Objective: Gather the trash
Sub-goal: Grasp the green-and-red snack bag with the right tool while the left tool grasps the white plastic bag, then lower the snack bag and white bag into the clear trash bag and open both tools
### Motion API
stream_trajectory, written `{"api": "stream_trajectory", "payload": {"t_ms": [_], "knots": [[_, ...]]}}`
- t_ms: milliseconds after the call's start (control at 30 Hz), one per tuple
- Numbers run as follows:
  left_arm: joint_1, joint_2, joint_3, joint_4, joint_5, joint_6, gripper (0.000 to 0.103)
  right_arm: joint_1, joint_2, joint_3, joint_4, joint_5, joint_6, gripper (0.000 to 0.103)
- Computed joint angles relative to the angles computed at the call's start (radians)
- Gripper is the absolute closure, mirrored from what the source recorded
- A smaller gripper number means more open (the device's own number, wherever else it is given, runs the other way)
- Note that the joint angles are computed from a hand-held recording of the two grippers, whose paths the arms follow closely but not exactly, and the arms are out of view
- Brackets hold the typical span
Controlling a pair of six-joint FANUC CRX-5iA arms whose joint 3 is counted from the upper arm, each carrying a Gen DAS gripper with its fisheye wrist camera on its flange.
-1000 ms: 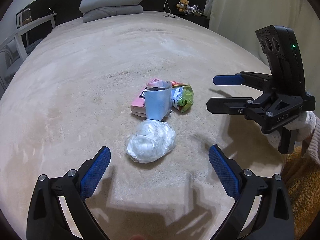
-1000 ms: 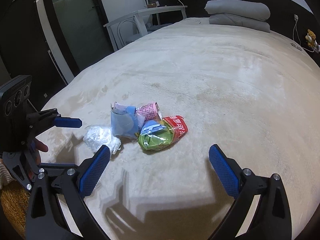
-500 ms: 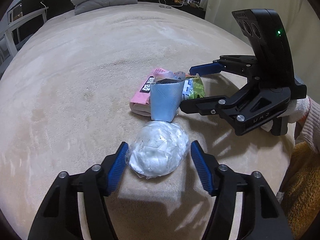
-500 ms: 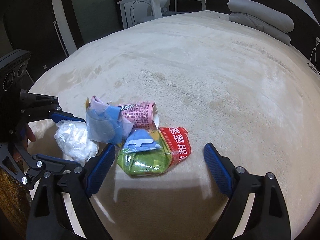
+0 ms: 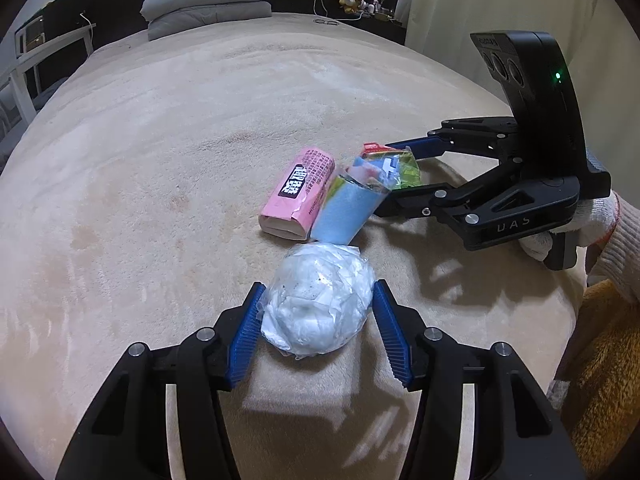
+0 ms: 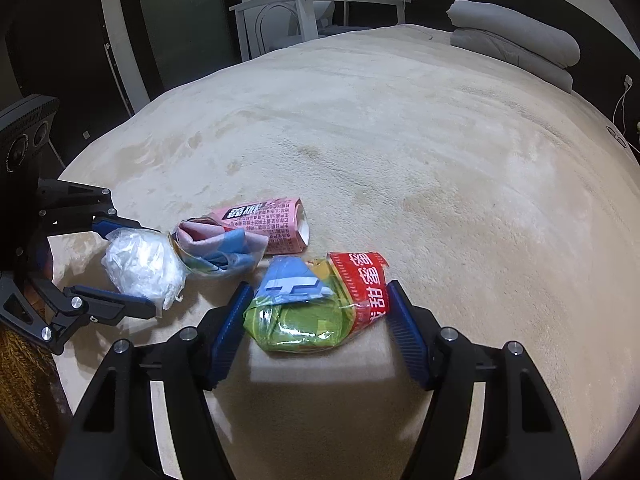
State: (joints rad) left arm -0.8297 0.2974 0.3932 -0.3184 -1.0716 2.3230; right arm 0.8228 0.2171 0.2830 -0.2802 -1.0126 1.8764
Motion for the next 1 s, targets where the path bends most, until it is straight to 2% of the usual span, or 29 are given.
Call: {"api": "stream_trajectory", "payload": {"t_ms": [500,1000], "knots": [[-0.073,-0.013,0.041,-0.113,-0.043,0.118,0.050,0.014,-0.173,-0.168,0.055,0.042,-0.104,0.036],[-0.210,-0.029,0.073,-0.260,-0.093,0.301,0.050,0.076,-0.431,-0.387,0.130,0.116,-0.298,0.036]]}}
